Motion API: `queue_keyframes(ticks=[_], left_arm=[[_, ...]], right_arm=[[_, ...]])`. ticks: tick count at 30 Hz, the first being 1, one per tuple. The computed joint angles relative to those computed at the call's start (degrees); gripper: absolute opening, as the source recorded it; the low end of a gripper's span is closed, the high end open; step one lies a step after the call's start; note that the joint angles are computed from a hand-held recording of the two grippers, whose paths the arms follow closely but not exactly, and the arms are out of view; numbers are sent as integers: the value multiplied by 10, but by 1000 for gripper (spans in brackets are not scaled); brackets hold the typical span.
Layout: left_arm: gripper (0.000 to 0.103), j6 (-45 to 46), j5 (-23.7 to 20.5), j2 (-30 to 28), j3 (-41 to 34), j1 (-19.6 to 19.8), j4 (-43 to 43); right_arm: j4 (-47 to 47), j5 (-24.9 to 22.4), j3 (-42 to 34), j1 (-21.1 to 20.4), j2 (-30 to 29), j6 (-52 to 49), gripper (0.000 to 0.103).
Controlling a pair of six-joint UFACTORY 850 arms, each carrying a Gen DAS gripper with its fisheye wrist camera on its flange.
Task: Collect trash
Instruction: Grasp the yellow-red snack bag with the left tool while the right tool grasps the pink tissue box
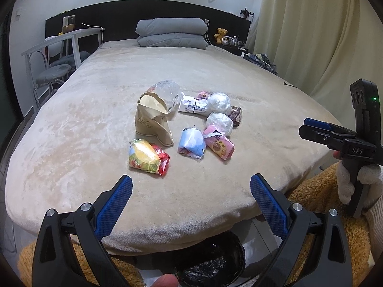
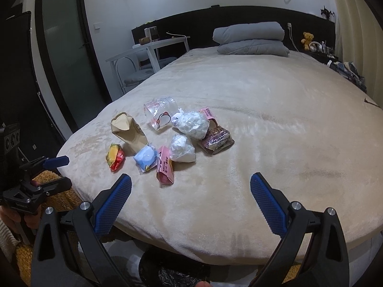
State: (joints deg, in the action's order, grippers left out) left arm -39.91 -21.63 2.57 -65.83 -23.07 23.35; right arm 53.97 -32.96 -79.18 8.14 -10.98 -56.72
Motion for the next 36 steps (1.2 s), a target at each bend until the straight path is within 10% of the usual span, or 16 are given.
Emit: queue_keyframes(ticks=[21,25,31,36], left_arm=[[95,167,-119,-148,-137,65,-145],[93,169,-129,-166,-153,71,-142],[62,149,-141,-181,-163,76,-123],[61,114,-140,-178,-158,65,-76]], right_arm=[[-174,-137,-199,58,-181,196,85],[-204,-143,-232,69,-210,240,64],[-210,-132,-239,78,-218,249,35],[-221,-116,-225,84,-207,255,32]])
